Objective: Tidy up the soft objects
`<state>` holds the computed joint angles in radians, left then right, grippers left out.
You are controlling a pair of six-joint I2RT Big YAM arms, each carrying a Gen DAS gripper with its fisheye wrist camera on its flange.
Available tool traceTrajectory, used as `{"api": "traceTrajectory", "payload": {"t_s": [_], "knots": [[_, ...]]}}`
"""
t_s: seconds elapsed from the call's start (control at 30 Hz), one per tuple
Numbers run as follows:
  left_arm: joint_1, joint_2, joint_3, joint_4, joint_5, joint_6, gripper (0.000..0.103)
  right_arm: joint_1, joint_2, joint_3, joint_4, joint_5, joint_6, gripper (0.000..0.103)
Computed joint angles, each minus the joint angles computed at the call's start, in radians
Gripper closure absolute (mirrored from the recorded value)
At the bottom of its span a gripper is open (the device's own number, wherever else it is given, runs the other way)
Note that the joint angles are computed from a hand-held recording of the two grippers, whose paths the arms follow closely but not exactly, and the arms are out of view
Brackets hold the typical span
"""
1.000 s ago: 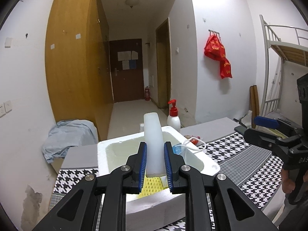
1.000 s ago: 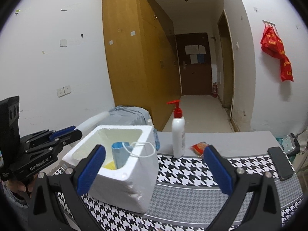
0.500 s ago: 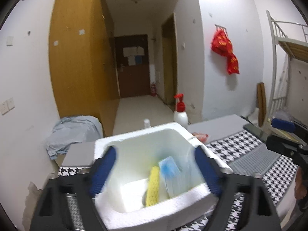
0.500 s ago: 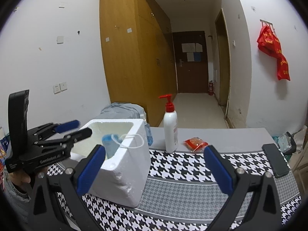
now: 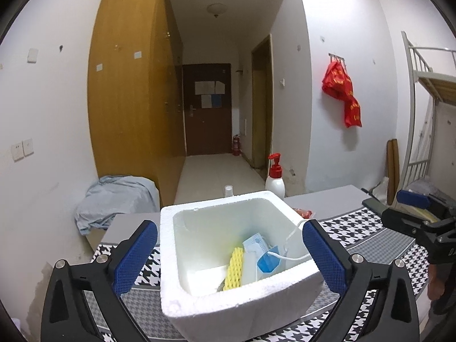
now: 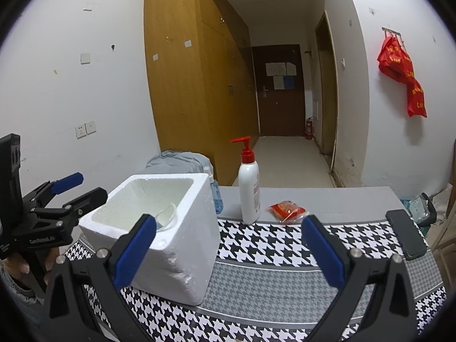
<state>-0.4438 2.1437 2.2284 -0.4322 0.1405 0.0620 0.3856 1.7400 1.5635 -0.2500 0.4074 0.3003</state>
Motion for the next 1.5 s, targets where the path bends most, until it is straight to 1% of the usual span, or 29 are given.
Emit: {"api": "traceTrajectory", "payload": {"t_s": [0.03, 0.13, 0.27, 0.33, 0.4, 0.5, 0.7, 0.83, 0.93, 1.07, 1.23, 1.37, 1.5], "knots": [[0.001, -0.012, -0.02, 0.012, 0.001, -0.009, 0.001, 0.001, -0.001, -0.001, 0.0, 0.003, 0.001, 0.0], [0.001, -0.04, -0.066, 0.037, 0.003, -0.005, 0.001, 0.006, -0.008, -0.012, 0.003, 0.008, 0.009, 0.0], [0.0, -0.084, -0.138, 0.085, 0.002, -0.014, 0.001, 0.015, -0.028, -0.038, 0.016, 0.005, 0.017, 0.0], [-0.002, -0.108, -0.179, 0.109, 0.003, -0.028, 0.001, 0.023, -0.035, -0.045, 0.021, 0.014, 0.012, 0.0], [-0.005, -0.137, -0.227, 0.143, -0.003, -0.026, 0.001, 0.031, -0.044, -0.054, 0.028, 0.02, 0.009, 0.0], [-0.01, -0.177, -0.288, 0.18, -0.015, -0.019, 0.001, 0.048, -0.066, -0.082, 0.055, 0.032, -0.013, 0.0], [-0.012, -0.244, -0.383, 0.222, -0.013, -0.02, 0.001, 0.081, -0.106, -0.135, 0.091, 0.06, -0.023, 0.0], [-0.017, -0.275, -0.429, 0.228, 0.0, -0.012, 0.001, 0.098, -0.129, -0.17, 0.119, 0.069, -0.022, 0.0], [-0.017, -0.303, -0.476, 0.252, 0.002, -0.018, 0.001, 0.112, -0.139, -0.19, 0.134, 0.083, -0.027, 0.0], [-0.018, -0.343, -0.544, 0.297, 0.003, -0.034, 0.001, 0.135, -0.152, -0.217, 0.15, 0.101, -0.025, 0.0], [-0.026, -0.393, -0.632, 0.358, -0.02, -0.033, 0.001, 0.168, -0.176, -0.27, 0.211, 0.13, -0.037, 0.0], [-0.022, -0.431, -0.698, 0.409, 0.004, -0.046, 0.001, 0.193, -0.192, -0.302, 0.251, 0.153, -0.049, 0.0], [-0.032, -0.467, -0.76, 0.457, -0.031, -0.037, 0.001, 0.213, -0.205, -0.324, 0.272, 0.163, -0.053, 0.0]]}}
